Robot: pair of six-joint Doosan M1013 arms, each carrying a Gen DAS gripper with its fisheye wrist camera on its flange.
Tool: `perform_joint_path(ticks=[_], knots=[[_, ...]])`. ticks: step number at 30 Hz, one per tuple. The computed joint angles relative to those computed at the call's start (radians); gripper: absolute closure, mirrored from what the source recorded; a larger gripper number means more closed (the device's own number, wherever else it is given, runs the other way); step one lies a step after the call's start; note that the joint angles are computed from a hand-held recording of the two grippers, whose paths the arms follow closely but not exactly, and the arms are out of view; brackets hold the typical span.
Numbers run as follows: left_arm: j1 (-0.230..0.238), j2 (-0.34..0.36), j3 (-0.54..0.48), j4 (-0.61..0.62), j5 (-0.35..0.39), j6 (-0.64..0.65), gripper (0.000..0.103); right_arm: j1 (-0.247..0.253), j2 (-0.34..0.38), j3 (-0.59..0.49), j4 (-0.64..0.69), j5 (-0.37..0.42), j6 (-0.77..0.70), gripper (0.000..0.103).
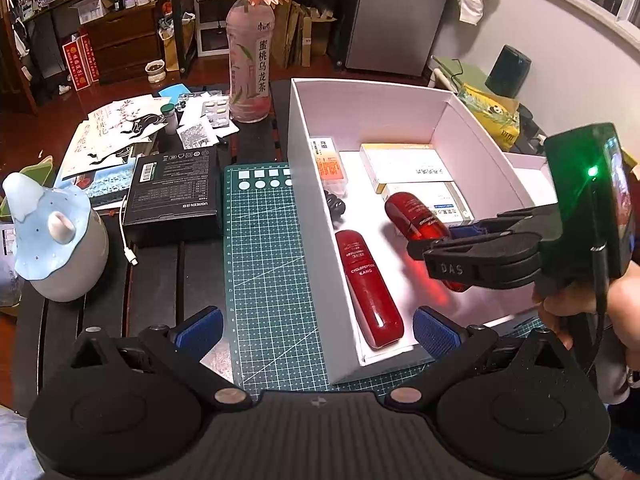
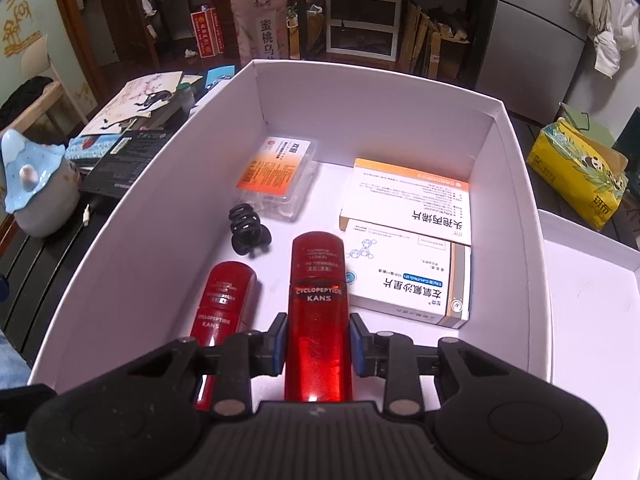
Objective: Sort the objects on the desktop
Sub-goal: 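Lower the red bottle into the box beside the first red bottle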
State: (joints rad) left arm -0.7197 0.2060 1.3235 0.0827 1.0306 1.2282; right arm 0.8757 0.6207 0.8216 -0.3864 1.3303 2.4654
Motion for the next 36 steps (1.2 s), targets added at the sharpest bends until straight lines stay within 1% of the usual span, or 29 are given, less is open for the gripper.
perform_joint_path(ticks=[13,22,32,36], knots=[[0.017,-0.014,0.008,-0.031,-0.022,-0.001,0.001,0.001,0.032,-0.053,0.015,0.081,-0.050,0.074],[0.023,-0.025,0.016,-0.035,-0.042,-0.006,0.001,-0.007,0.041,-0.073,0.047,0.103,-0.058,0.074],[0.028,-0.033,0.022,-0.034,-0.055,-0.007,0.001,-0.009,0.065,-0.116,0.064,0.154,-0.092,0.074],[0.030,-0.033,0.023,-0.041,-0.056,0.001,0.001,-0.008,0.082,-0.146,0.063,0.189,-0.112,0.074]])
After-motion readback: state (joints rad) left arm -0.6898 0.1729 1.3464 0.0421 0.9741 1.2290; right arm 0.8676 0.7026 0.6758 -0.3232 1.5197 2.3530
